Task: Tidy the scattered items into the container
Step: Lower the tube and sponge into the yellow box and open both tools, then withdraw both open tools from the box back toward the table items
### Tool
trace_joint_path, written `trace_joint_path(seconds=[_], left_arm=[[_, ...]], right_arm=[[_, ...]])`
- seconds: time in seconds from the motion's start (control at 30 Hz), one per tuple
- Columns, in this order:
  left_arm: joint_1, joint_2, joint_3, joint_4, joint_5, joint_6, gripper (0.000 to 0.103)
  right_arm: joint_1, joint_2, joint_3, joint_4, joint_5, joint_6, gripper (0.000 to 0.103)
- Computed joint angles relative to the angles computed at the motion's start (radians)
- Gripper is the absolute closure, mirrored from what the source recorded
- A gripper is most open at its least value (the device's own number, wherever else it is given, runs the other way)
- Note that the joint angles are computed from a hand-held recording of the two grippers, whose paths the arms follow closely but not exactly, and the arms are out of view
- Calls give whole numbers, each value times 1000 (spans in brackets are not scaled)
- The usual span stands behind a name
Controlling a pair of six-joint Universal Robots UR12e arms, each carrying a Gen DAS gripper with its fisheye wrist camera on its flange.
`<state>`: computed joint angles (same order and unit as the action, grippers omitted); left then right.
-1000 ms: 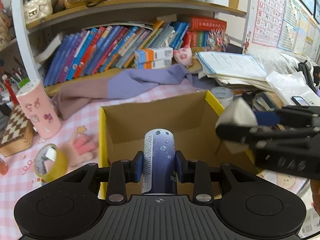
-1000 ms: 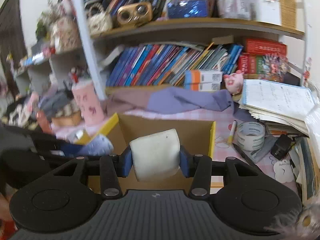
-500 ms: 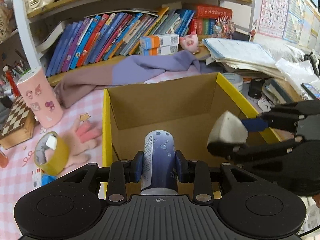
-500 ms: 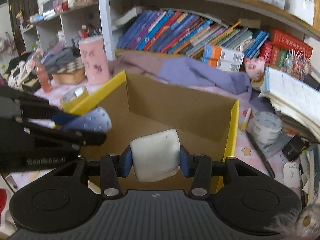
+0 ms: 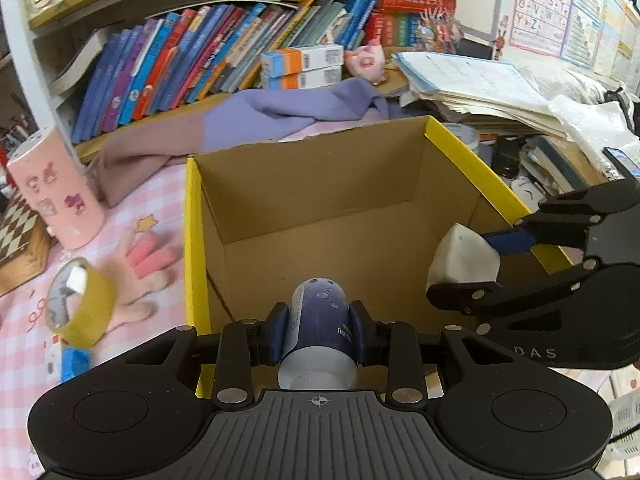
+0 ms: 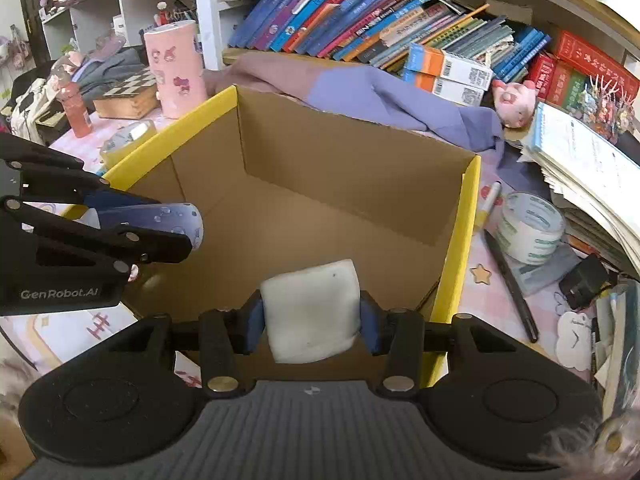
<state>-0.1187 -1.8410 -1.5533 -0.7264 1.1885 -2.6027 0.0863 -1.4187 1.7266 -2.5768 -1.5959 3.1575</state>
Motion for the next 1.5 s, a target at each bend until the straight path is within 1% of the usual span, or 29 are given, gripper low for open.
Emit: trace_joint_path(seconds=[0.17,0.3,0.47,0.6,0.63,0.7,0.73,0.8,0.9,1.07,1.2,1.33,1.4,1.5], left_arm=[[-12,-5,11,-24,-6,-9,72],[-21,-15,24,-36,15,-2,72],[-24,-20,35,-58,14,-2,71],[-26,-18,30,-61,18,4,68],[-28,-16,27,-55,32,6,66],[-34,-14,22,-37,69,7,53],[-33,-10,16,-21,78,6,49],[-26,-1,4,7,62,4,40],[-14,13,-11,51,24,-5,30],[7,41,-42,124,-42,-19,22],[24,68,-79,191,-83,-10,17],[46,93,-118,257,-122,-14,15],[60,105,-135,274,-142,-19,14],[81,120,-155,277,-166,-24,14]], right_arm=[[-25,-7,1,21,37,-42,58],[-33,-4,-10,45,71,-69,57],[-36,-4,-8,40,81,-83,56],[-35,-4,-4,25,81,-78,55],[-34,-4,-3,20,78,-76,55],[-31,-5,1,8,68,-69,54],[-29,-5,2,3,58,-64,52],[-24,-6,5,-9,39,-39,48],[-19,-13,14,-37,24,12,46],[5,-29,33,-121,-54,79,38],[34,-41,47,-184,-148,131,34],[68,-51,62,-237,-242,185,33],[87,-55,69,-257,-287,215,32],[119,-58,78,-281,-354,261,30]])
